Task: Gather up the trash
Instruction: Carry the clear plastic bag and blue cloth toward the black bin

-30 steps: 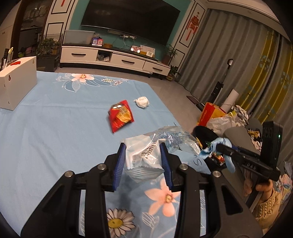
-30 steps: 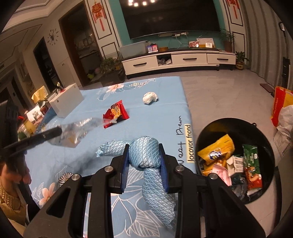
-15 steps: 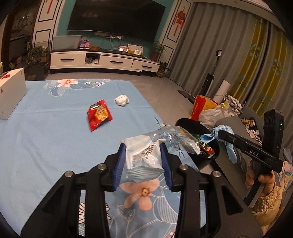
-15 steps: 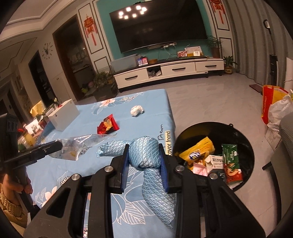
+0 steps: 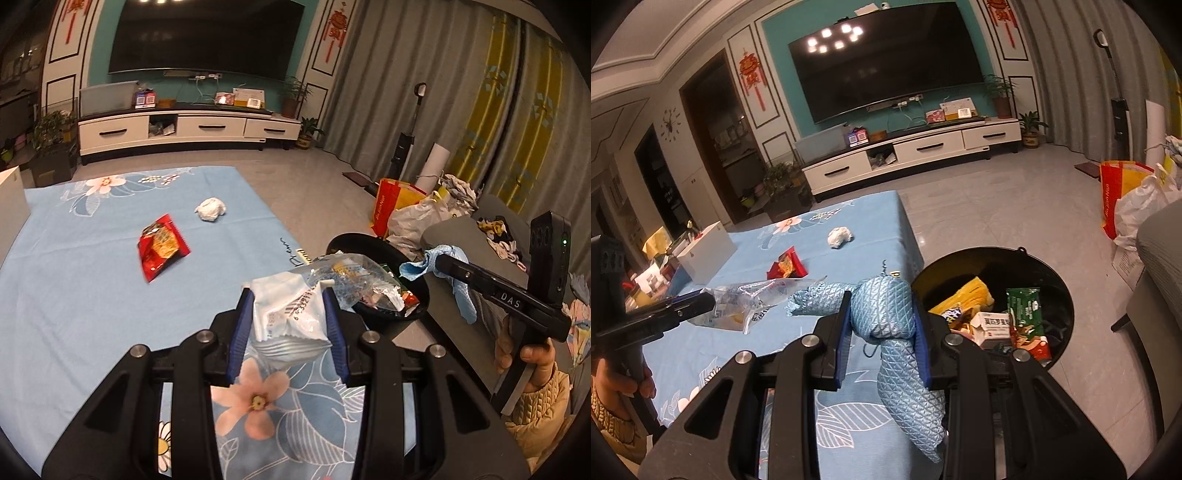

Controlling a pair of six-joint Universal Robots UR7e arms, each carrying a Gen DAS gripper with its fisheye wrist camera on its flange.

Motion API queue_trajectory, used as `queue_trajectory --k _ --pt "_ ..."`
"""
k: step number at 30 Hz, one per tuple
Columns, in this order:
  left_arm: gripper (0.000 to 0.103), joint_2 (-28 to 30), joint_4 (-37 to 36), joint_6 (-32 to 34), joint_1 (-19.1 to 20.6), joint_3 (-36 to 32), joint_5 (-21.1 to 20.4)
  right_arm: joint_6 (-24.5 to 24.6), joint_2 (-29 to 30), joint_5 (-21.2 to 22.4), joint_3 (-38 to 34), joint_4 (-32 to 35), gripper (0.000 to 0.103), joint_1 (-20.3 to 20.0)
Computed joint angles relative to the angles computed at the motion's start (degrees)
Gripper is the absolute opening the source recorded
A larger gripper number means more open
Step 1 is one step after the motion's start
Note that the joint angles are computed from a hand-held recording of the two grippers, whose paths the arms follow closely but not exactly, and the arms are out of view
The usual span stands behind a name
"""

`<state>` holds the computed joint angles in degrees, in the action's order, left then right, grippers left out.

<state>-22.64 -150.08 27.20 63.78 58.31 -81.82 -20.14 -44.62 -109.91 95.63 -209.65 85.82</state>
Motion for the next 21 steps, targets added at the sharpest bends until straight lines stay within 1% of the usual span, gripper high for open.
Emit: queue_trajectory --k 21 --pt "0.039 6.19 5.0 3.38 -2.93 -7.63 -1.43 3.4 -2.19 0.88 3.41 -4.35 0.03 -3.16"
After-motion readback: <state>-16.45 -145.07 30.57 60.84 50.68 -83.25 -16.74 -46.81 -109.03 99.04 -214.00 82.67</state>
